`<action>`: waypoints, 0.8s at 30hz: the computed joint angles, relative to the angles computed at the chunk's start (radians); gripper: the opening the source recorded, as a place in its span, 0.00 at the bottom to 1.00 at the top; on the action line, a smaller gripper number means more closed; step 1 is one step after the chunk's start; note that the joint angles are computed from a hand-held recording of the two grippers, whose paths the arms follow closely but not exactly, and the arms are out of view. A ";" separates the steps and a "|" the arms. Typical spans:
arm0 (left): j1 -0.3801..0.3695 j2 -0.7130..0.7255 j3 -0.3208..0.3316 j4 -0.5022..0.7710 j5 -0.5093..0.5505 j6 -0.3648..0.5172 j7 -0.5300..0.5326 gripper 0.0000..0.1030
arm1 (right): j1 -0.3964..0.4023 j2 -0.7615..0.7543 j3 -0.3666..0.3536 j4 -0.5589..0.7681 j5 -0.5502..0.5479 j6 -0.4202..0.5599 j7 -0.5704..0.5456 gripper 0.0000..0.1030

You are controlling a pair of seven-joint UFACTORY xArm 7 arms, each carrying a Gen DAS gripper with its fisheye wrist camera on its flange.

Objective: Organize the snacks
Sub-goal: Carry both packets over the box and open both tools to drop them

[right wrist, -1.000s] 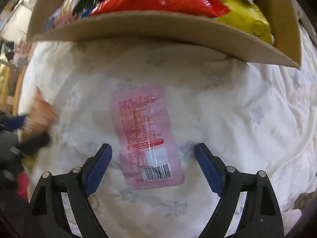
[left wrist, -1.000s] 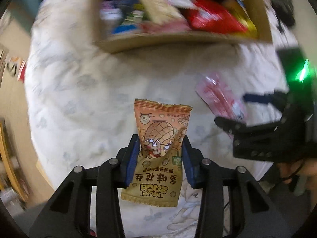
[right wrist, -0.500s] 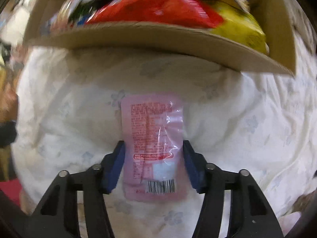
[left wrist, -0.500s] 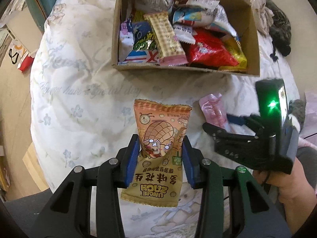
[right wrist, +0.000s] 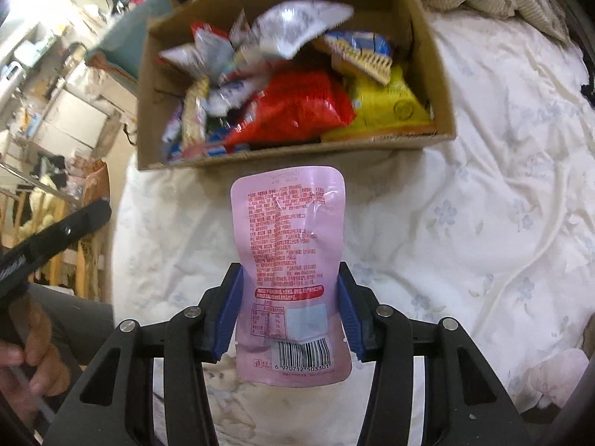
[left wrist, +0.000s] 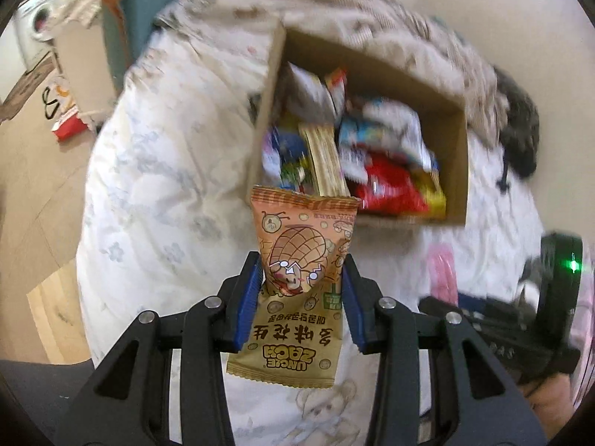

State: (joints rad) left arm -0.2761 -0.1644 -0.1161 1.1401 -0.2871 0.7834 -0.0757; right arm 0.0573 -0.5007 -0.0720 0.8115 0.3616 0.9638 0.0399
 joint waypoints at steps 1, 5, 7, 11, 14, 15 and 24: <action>0.001 -0.002 0.000 -0.005 -0.002 -0.021 -0.004 0.36 | -0.002 0.003 -0.009 0.016 0.002 -0.002 -0.008 0.49; 0.008 -0.006 -0.004 -0.006 0.026 -0.078 -0.040 0.36 | -0.006 -0.020 -0.028 0.026 0.032 -0.051 -0.022 0.49; 0.005 0.018 -0.002 0.028 0.023 -0.071 -0.044 0.36 | -0.011 -0.019 -0.031 0.037 0.039 -0.069 -0.012 0.49; 0.006 0.098 -0.015 0.137 0.081 -0.071 -0.061 0.36 | -0.005 0.040 -0.037 0.064 0.080 -0.143 0.003 0.49; 0.001 0.175 -0.022 0.233 0.120 -0.057 -0.071 0.36 | -0.002 0.125 -0.056 0.136 0.115 -0.157 -0.012 0.49; -0.001 0.208 -0.024 0.274 0.127 -0.048 -0.076 0.36 | -0.001 0.162 -0.059 0.167 0.133 -0.168 -0.019 0.49; -0.040 0.419 -0.028 0.528 0.208 -0.027 -0.099 0.36 | -0.074 0.411 -0.021 0.409 0.133 -0.181 -0.062 0.49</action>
